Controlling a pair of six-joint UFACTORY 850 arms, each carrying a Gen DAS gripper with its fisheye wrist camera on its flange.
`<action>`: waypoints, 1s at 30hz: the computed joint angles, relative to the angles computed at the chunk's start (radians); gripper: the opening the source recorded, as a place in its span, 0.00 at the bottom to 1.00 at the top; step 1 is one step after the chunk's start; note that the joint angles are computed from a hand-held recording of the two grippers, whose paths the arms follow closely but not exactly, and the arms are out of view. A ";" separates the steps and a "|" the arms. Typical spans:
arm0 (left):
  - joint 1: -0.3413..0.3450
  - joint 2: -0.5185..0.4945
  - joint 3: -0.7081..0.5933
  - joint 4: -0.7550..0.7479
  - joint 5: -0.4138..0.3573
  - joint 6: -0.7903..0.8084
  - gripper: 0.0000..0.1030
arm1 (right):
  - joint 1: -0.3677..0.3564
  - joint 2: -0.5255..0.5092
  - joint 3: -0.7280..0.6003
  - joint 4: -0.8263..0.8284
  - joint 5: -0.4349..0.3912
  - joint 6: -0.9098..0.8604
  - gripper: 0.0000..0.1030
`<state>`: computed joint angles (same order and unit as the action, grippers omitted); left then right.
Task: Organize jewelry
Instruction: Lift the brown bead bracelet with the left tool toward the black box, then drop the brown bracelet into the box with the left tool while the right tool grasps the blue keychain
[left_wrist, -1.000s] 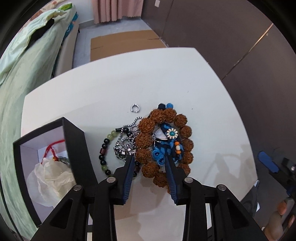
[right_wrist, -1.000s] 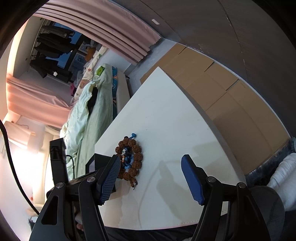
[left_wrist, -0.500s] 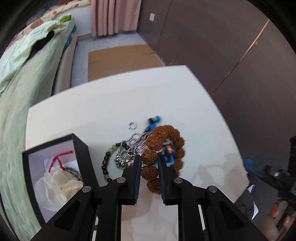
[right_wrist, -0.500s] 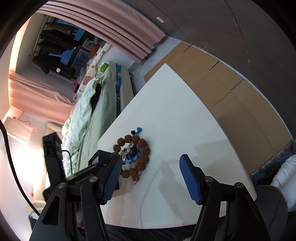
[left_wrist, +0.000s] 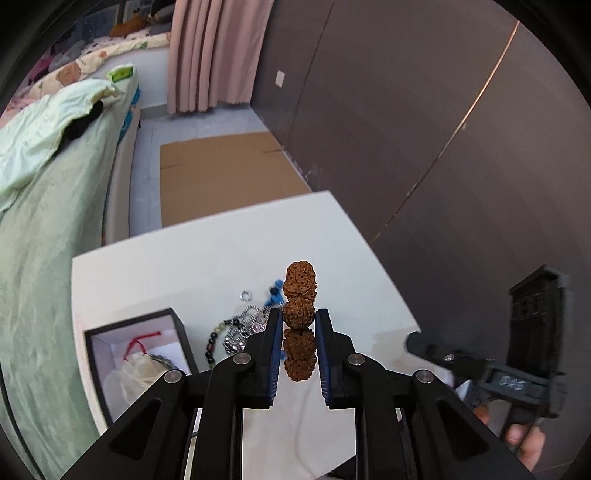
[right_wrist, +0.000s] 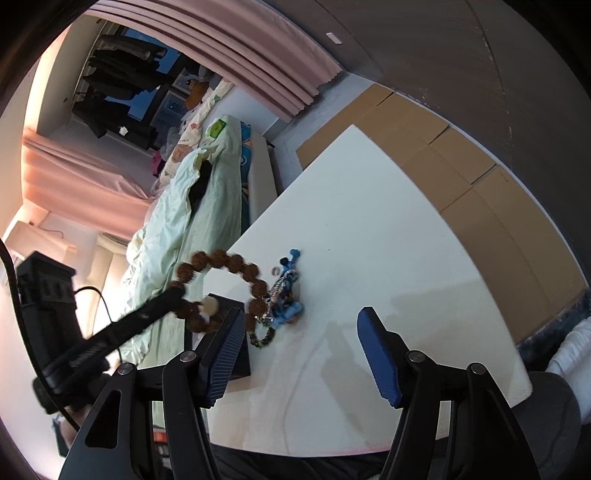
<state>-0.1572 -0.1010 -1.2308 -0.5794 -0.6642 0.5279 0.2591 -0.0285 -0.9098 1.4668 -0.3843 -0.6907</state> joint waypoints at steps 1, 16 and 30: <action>0.006 0.009 0.000 -0.001 0.003 0.004 0.18 | 0.005 -0.006 -0.006 0.000 -0.001 0.000 0.63; 0.127 0.051 0.027 -0.006 0.012 0.029 0.18 | 0.085 -0.163 -0.167 -0.148 -0.022 0.117 0.58; 0.209 0.047 0.051 -0.048 -0.018 0.065 0.18 | 0.132 -0.267 -0.252 -0.458 0.002 0.425 0.06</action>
<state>0.0516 -0.0536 -1.1794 -0.6272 -0.6819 0.5929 0.3914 -0.2958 -1.1618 1.0084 -0.3824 -0.2653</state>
